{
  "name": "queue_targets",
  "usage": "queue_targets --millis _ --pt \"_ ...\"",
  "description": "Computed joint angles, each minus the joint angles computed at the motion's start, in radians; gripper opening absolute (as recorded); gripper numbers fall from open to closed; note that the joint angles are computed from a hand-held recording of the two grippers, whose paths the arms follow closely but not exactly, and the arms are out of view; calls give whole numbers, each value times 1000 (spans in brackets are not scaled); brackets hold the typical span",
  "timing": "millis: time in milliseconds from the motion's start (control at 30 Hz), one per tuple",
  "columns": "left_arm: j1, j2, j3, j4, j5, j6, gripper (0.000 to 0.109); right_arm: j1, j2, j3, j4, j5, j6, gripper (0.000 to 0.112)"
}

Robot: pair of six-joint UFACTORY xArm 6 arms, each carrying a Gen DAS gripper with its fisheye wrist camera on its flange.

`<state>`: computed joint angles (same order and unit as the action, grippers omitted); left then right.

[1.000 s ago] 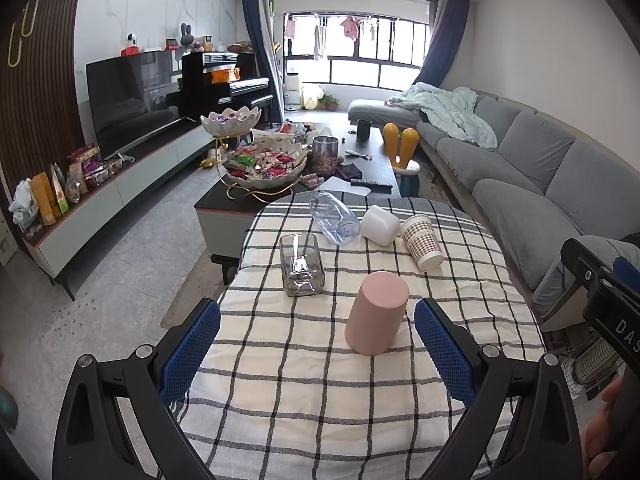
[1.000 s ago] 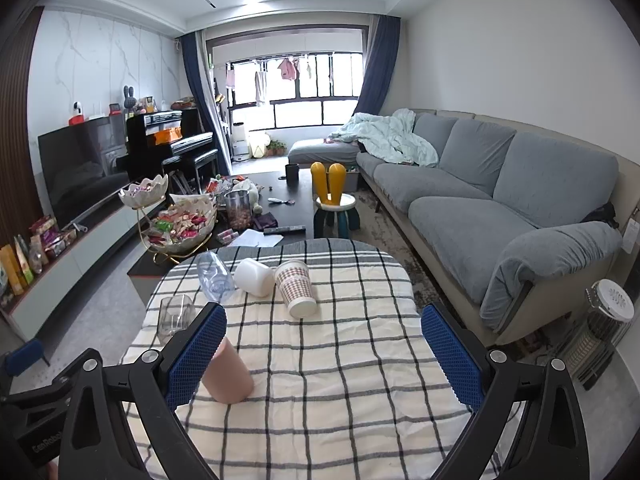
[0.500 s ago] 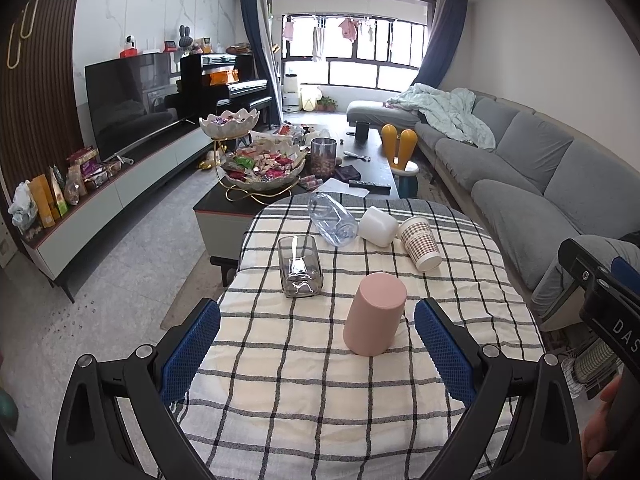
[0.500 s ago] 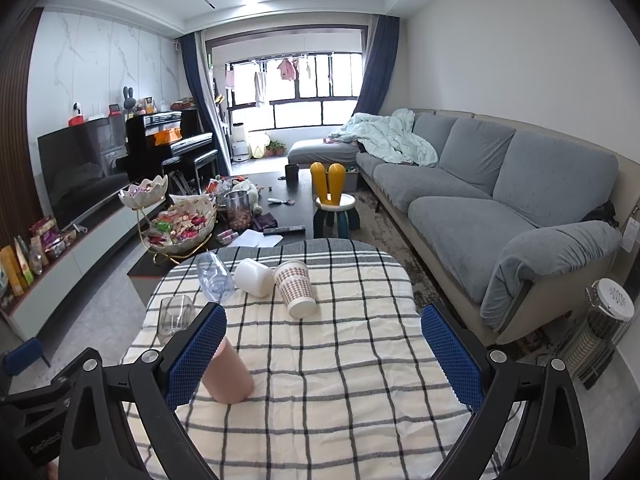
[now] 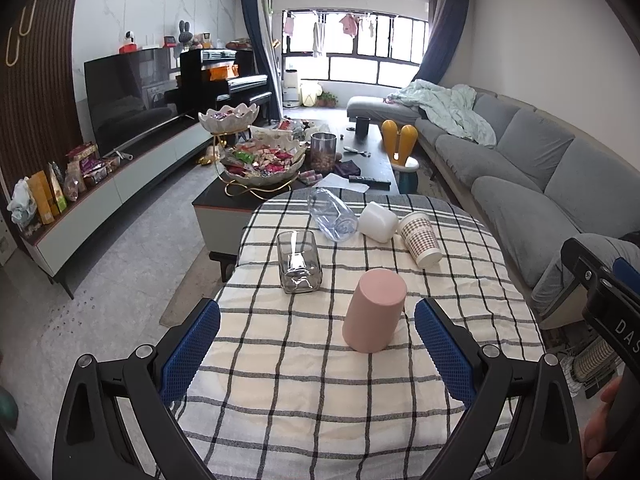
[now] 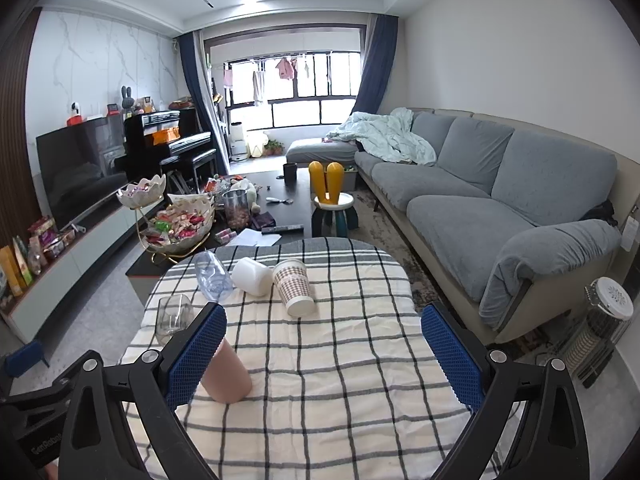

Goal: Flip cup upside down

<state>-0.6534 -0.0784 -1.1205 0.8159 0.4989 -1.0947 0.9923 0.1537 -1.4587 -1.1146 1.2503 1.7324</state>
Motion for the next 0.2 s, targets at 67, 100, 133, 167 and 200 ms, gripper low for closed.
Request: queue_targets --millis 67,100,133,167,200 --pt "-1 1 -1 12 2 -9 101 2 -1 3 1 1 5 98" --pt "-3 2 -3 17 5 -13 102 0 -1 3 0 0 1 98" --pt "-3 3 -4 19 5 -13 103 1 -2 3 0 1 2 98" --pt "-3 2 -4 16 5 -12 103 1 -3 5 0 0 4 98" --pt "-3 2 -3 14 3 -12 103 0 -3 5 0 -2 4 98"
